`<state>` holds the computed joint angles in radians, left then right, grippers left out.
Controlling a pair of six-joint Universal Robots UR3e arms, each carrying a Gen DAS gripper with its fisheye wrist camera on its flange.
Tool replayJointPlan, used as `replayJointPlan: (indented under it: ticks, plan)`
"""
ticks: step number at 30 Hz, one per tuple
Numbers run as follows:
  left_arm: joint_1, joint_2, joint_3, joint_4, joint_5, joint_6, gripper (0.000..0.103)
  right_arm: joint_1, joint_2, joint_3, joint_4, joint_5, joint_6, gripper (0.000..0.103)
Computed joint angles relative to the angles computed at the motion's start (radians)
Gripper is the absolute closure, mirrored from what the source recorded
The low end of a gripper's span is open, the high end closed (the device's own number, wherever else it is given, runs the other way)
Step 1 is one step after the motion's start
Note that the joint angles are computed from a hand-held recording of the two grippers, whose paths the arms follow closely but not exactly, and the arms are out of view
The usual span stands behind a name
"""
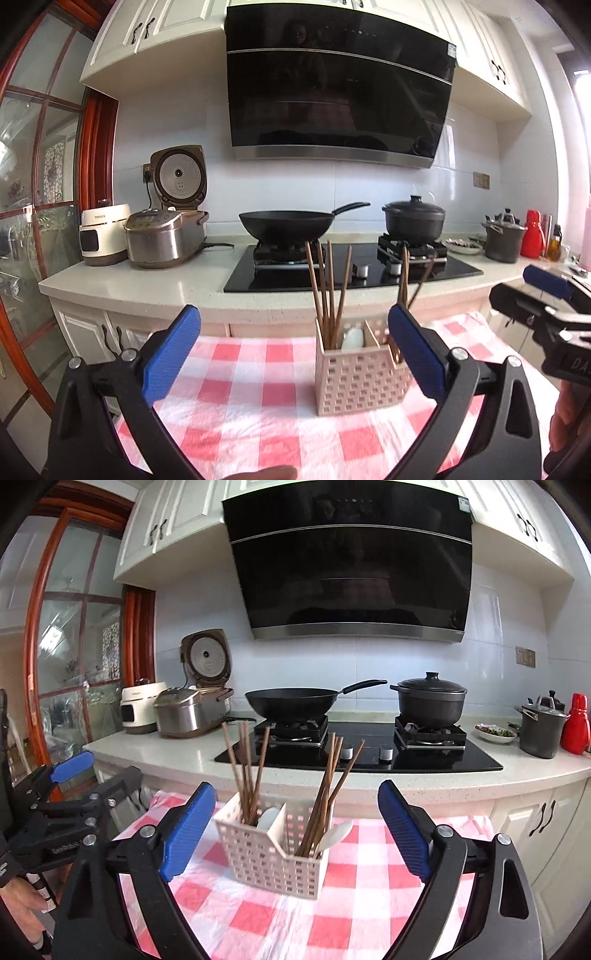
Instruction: Organize utensils
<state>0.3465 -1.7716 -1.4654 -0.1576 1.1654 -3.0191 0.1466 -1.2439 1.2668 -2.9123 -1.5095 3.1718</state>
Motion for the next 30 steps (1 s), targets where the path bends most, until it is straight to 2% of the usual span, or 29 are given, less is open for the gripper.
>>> replayJointPlan:
  ticks: [5, 10, 18, 30]
  plan:
    - [0.068, 0.122, -0.164, 0.001, -0.093, 0.003, 0.005, -0.021, -0.105, 0.146, -0.023, 0.022, 0.009, 0.019]
    - [0.128, 0.209, -0.221, -0.092, -0.206, 0.026, 0.005, -0.036, -0.165, 0.225, -0.029, 0.046, -0.031, 0.019]
    - [0.101, 0.26, -0.242, -0.128, -0.215, 0.075, 0.005, -0.043, -0.201, 0.273, -0.043, 0.068, -0.039, 0.019]
    - [0.099, 0.256, -0.24, -0.154, -0.217, 0.07, 0.005, -0.034, -0.207, 0.283, -0.045, 0.065, -0.05, 0.019]
